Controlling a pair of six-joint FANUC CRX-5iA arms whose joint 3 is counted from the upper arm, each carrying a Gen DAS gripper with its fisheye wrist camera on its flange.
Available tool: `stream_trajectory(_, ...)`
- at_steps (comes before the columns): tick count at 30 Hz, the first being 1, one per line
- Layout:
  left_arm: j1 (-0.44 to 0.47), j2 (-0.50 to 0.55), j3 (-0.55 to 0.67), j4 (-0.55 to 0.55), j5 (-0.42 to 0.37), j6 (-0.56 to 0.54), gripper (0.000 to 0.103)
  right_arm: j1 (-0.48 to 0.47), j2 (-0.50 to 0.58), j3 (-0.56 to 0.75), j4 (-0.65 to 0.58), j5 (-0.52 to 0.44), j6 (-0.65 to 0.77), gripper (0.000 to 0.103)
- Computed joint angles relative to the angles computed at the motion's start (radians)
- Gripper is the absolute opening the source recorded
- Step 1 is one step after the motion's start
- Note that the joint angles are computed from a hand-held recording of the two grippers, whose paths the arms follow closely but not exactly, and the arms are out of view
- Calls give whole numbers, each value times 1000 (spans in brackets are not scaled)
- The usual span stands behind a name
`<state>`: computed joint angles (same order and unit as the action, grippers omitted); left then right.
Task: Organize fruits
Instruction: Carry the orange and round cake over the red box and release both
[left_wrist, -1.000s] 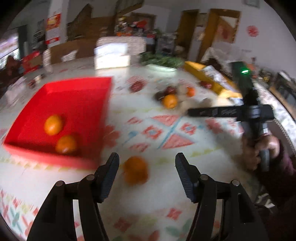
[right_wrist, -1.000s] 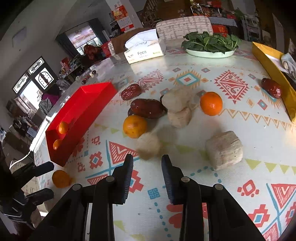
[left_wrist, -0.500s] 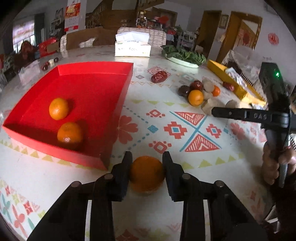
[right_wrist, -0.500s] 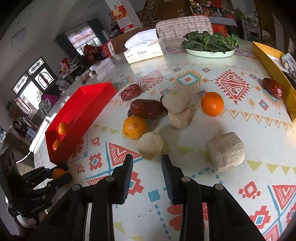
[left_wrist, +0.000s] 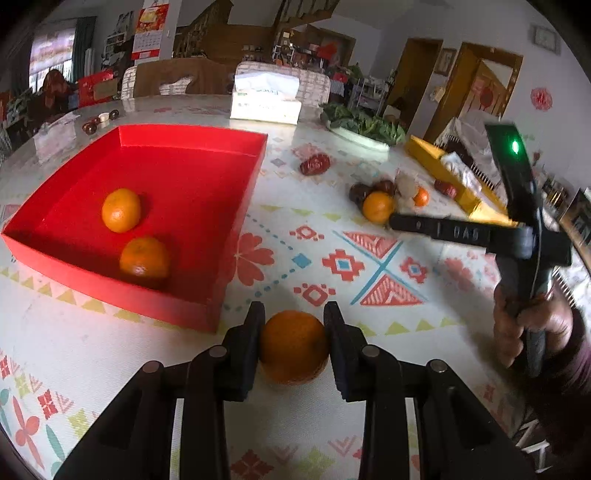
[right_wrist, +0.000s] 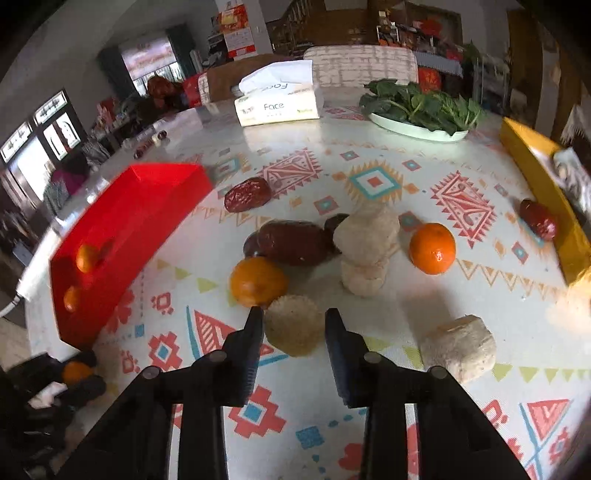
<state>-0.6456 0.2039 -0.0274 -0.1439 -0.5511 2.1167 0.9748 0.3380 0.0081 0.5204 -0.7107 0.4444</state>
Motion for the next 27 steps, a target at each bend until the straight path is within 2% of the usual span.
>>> stream_trajectory(5,79,-90,-117,144,129,-84,32,17,-31,-33,68,29,-59,36)
stream_trajectory(8,114,-122,-91,34,106,38,32,25,-36,0,56,68,-12,36)
stream_trajectory(11,169,-137,-93,28,114,70,32,28,11,137,-92,75,158,36)
stream_trajectory(13,221,-132,-109,100,134,27,32,27,70,257,-203,51,272,36)
stream_trajectory(14,238,-124,-106,112,131,25,32,25,120,352,-283,21,358,36)
stream_trajectory(18,282,-86,-83,127,99,27,32,29,276,596,-388,-94,491,36)
stream_trajectory(21,317,-66,-102,202,104,-29,32,25,361,724,-456,-158,540,36)
stream_trajectory(24,317,-41,-61,134,47,43,32,21,429,823,-482,-209,562,35)
stream_trajectory(27,316,-33,-42,97,33,78,32,21,511,950,-482,-287,571,35)
